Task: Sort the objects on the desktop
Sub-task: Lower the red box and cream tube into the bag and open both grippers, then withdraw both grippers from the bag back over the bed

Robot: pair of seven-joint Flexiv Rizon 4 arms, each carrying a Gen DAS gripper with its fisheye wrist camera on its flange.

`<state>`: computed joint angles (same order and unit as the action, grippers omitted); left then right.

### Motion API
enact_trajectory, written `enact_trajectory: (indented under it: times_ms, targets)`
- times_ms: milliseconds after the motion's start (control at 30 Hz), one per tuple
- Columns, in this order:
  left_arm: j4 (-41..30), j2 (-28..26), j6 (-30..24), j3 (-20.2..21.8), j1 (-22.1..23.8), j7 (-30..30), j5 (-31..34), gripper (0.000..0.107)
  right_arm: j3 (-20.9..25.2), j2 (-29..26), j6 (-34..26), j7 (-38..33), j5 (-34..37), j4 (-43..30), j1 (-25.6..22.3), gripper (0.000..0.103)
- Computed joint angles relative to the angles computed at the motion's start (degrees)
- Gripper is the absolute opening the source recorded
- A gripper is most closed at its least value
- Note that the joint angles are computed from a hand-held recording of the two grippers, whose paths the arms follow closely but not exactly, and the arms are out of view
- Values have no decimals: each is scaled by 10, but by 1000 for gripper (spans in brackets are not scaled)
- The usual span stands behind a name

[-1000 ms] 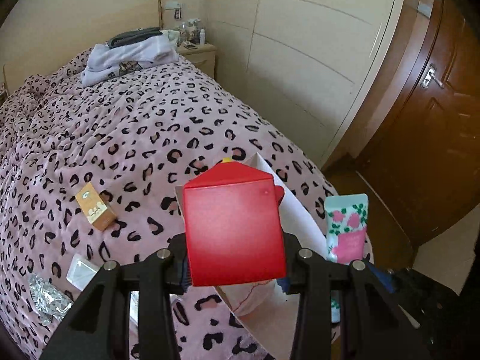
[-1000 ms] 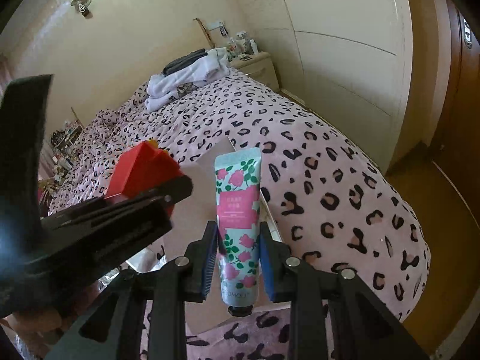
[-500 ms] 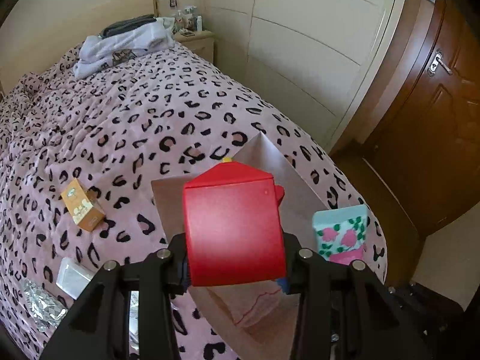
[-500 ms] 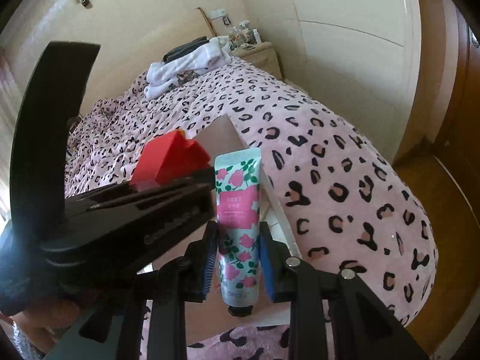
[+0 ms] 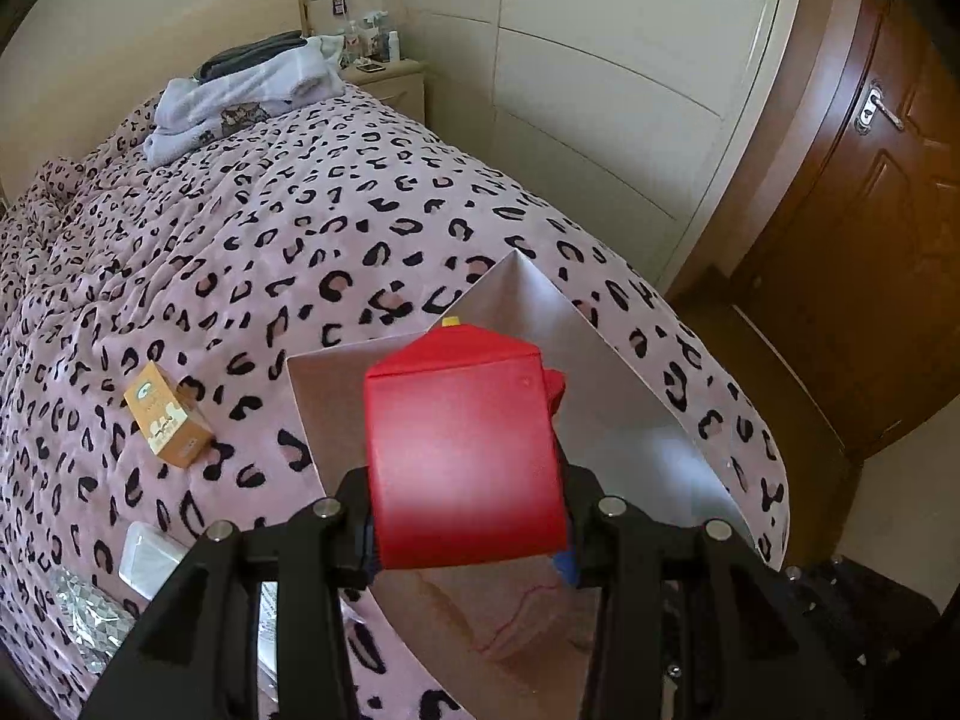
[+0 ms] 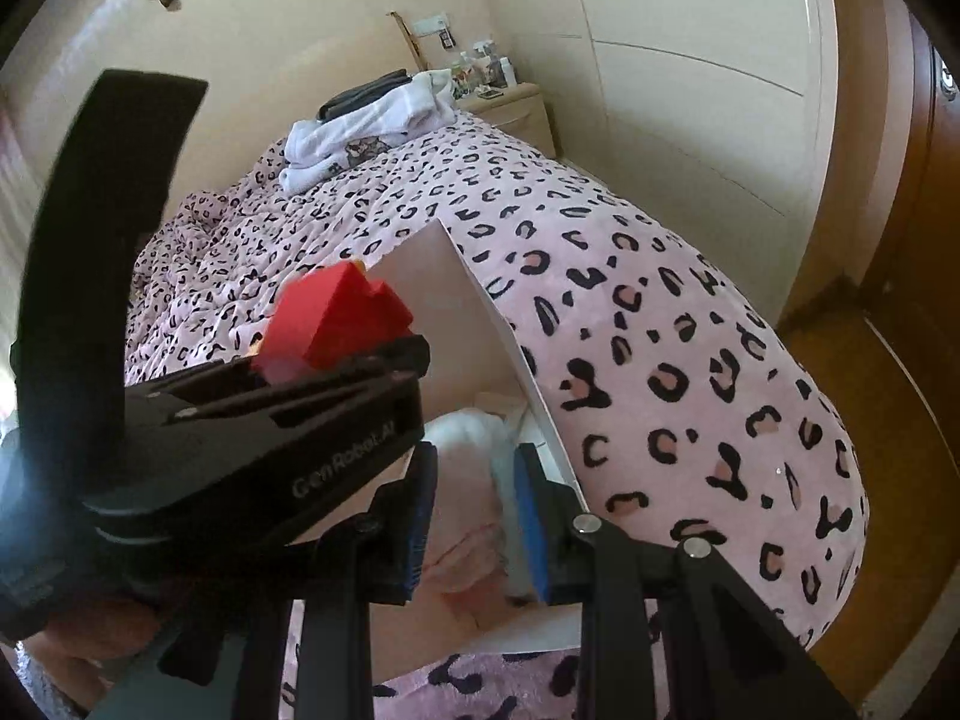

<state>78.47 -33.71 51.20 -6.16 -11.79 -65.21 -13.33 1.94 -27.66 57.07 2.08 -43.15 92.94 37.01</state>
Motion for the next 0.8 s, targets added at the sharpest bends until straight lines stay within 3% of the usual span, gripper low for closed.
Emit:
enact_trajectory:
  times_ms: [467, 800]
  targets:
    - [20, 29, 16, -9, 12, 24, -20, 53, 8, 32, -38, 29, -23, 8, 1, 28]
    - [110, 114, 32, -4, 63, 69, -85, 53, 23, 29, -78, 13, -32, -34, 21, 28]
